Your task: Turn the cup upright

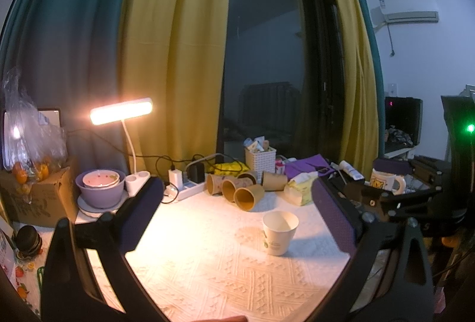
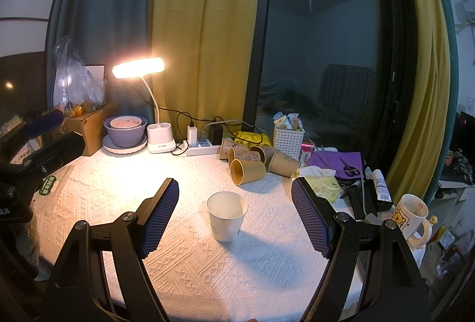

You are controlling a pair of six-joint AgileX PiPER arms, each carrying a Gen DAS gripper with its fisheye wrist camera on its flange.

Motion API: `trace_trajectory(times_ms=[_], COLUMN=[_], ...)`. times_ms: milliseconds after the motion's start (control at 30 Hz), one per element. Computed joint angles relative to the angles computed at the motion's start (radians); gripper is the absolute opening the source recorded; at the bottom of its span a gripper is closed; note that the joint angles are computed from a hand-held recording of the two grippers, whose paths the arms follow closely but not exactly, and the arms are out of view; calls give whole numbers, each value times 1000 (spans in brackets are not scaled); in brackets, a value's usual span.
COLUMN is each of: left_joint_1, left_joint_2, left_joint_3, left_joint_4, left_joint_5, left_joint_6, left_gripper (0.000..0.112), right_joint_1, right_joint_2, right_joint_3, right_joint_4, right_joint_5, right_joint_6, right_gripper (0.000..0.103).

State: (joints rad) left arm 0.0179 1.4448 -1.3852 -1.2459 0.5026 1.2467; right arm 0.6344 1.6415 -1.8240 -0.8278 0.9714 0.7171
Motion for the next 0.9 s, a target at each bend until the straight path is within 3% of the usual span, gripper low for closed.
trace_trajectory(times_ms=[900], left_joint_1=[-10], left_joint_2=[12], left_joint_3=[14], left_joint_4=[-39], left_joint_5=[13], left_joint_6=[22], left_gripper=[101], right_joint_1=[-10], right_joint_2=[1], right_joint_3=[25], right_joint_4=[7], right_joint_5=[-7], right_joint_6=[2], right_gripper=[81])
